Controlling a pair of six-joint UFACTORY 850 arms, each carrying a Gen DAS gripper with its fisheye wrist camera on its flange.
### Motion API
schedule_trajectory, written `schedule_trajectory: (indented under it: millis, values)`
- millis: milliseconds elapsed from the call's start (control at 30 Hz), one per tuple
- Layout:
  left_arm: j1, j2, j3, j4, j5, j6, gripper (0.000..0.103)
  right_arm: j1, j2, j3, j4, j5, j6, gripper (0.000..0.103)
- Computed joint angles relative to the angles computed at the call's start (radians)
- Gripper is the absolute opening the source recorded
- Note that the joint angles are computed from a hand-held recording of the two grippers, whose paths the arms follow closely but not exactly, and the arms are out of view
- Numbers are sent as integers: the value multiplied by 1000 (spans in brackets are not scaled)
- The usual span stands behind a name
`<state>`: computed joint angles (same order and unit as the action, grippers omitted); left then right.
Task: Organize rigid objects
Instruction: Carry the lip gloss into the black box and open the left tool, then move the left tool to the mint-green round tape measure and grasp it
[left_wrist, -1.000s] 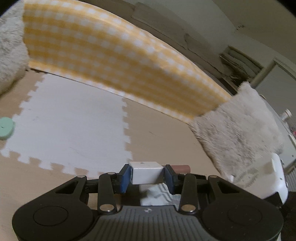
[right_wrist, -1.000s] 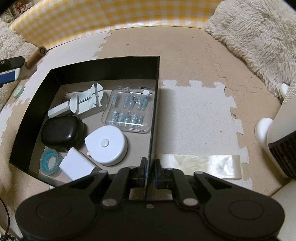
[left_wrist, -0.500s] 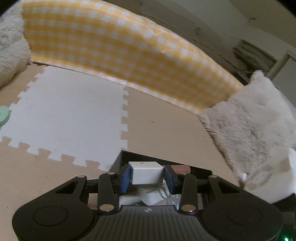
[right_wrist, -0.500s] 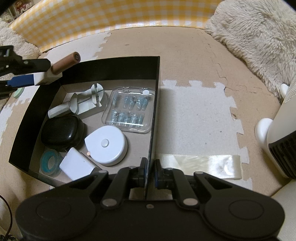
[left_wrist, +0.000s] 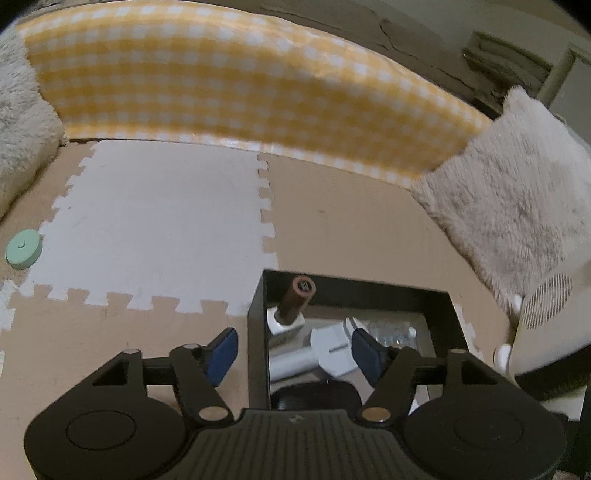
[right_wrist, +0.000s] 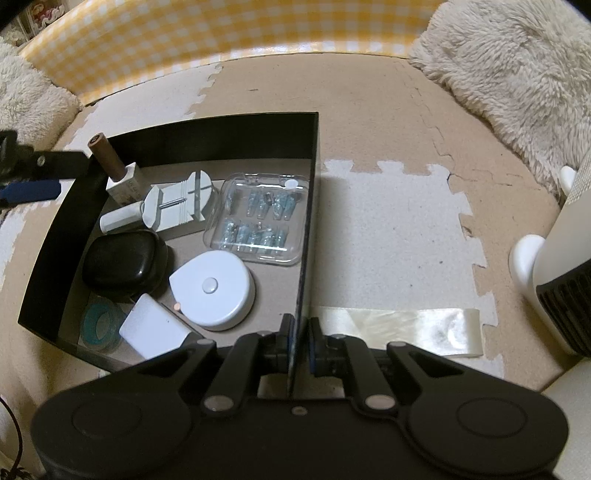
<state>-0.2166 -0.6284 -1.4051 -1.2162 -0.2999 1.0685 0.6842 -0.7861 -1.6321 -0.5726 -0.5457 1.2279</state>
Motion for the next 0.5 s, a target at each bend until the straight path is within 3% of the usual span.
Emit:
schedule_trajectory:
  millis: [300,500]
  values:
    - [-10,32,39,17,-13,72,102,0,0,1,0,1,0,9]
    - [-16,54,70,-24,1,161,103,0,0,1,0,1,0,9]
